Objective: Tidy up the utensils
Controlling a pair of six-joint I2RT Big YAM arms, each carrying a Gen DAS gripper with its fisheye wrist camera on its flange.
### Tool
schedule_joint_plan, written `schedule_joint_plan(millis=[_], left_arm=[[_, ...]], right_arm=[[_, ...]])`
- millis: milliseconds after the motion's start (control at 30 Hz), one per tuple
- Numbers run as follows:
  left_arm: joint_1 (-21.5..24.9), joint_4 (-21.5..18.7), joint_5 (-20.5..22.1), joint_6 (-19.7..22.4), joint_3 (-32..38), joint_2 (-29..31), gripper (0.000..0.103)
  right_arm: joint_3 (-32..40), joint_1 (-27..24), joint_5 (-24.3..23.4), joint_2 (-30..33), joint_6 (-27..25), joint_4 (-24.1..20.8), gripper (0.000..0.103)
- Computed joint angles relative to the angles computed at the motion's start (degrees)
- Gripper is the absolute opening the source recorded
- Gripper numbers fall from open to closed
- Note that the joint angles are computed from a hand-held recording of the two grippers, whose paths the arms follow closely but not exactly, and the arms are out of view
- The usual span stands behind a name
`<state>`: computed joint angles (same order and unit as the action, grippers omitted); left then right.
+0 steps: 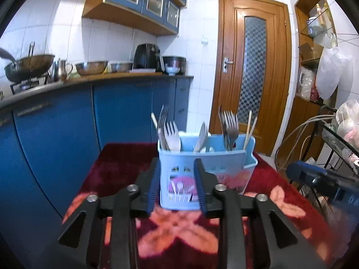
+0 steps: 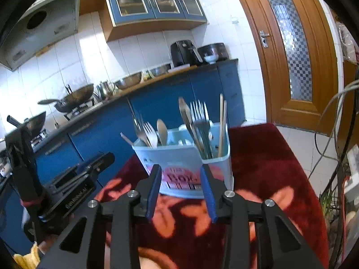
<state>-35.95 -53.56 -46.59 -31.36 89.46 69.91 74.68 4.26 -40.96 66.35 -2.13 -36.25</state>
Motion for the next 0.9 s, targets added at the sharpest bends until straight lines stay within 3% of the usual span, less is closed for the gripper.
schedule_joint_plan(millis=[267,400,500,900], left_arm=[[2.0,-1.5,3.3,-3.7,-3.2,0.6,0.038],[3.0,-2.2,3.3,-4.5,-3.9,1.4,0.053],[3.7,-2.8,3.8,-5.5,-4.2,2.0,0.056],[5.8,-2.1,5.6,-5.8,-6.2,3.0,0.056]], right_arm=[[-5.9,2.3,7.2,-0.8,-1.5,6.3,0.056],[-7.4,3.1,10.9,-0.5,-1.7,9.1,0.062],[-7.8,3.7,13.2,0.1,-1.2,10.3,0.071],[-8.1,4.6,17.7,1.7,-1.3,10.7,0.074]])
